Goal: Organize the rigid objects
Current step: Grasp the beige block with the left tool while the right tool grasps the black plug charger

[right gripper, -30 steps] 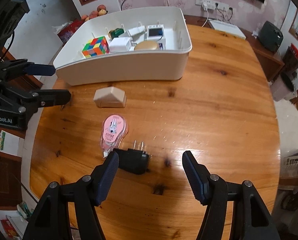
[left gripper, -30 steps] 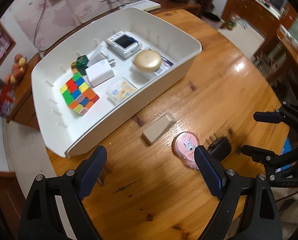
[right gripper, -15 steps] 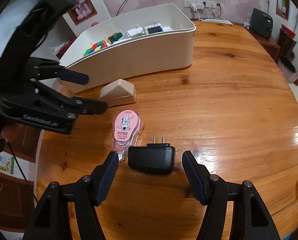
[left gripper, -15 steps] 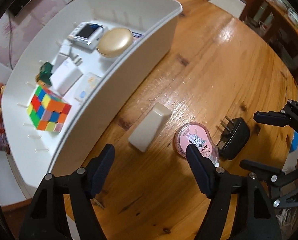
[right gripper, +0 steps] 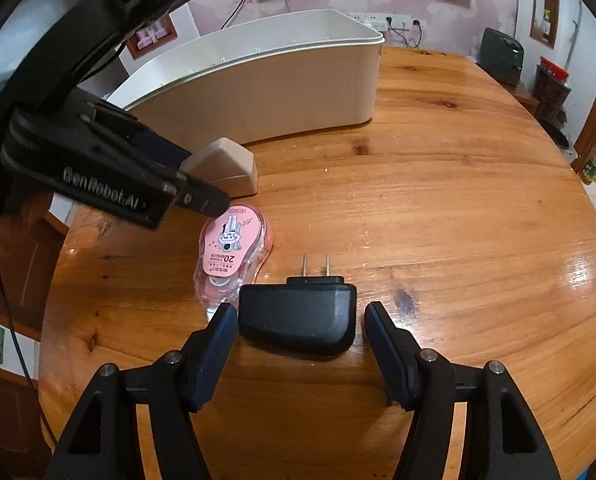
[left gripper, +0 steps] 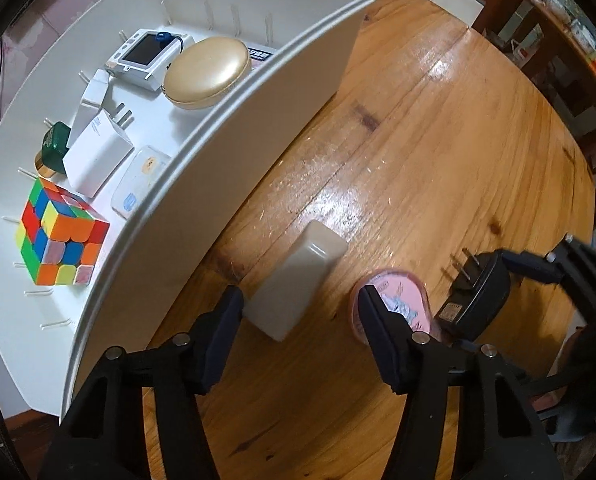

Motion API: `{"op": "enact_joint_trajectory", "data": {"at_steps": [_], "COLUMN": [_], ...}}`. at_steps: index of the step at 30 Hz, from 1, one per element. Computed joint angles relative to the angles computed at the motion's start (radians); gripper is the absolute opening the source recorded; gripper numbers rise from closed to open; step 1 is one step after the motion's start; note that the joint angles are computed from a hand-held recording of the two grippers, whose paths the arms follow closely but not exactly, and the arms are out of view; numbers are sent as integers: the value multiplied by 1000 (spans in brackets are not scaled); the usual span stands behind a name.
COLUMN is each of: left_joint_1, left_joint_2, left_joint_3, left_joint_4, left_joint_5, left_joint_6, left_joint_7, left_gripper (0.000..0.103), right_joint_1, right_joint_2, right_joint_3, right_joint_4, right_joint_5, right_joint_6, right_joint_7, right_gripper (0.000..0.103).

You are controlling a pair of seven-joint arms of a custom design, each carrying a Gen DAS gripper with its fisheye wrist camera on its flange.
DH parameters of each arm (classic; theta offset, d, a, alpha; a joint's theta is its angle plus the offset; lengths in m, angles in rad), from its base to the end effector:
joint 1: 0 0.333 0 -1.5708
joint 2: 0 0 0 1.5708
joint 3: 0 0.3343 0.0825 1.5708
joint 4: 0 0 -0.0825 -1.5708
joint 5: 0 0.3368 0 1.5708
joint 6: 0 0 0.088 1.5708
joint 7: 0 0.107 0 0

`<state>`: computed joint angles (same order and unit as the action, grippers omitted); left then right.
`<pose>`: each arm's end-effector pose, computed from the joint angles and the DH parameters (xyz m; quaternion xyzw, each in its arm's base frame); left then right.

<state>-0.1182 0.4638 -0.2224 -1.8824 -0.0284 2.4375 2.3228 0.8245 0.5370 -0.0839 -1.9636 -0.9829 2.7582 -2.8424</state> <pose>0.5879 -0.1942 0.3259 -0.2596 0.9626 -0.0767 0.0104 0.4215 0.4380 0.2648 -0.5982 0.7540 -0.1637 0.2165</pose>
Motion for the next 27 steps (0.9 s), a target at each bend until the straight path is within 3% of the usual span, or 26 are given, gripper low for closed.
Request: {"op": "enact_joint_trajectory", "data": {"at_steps": [4,11,18,19,20,23,27], "left_joint_1": [-1,4,5,4,1,-8,-11], "left_joint_2": [15,49,76,75,75,54,32], "left_joint_3": [2,8,0,-2,-4,-10,-19], "left_joint_4": [27,79,90,84,84,32,-2], "left_joint_5": [-1,8,8,8,7,3,-20], "left_joint_6": [-14,-56,-43,-35,-31,28,32], "left_joint_7": [-5,4,13,16,15,12,-13], "left_gripper": [51,47,43,40,31,30,30], "right_joint_1": [19,36,43,45,45,42,32], "right_joint_2": [22,47,67,67,66,60,56], "right_joint_3": [-11,3,20,21,22,27,36], "right_joint_4": [23,73,111,112,110,104,100], "right_joint_5": [-10,-10,-10,-15,-20,-33,-41], "right_joint_6": [-23,-128,-228,-236,-236,-242,-242], "right_joint_7": [22,16,0,1,8,21,18], "right_gripper": [67,68,67,67,67,64,63]}}
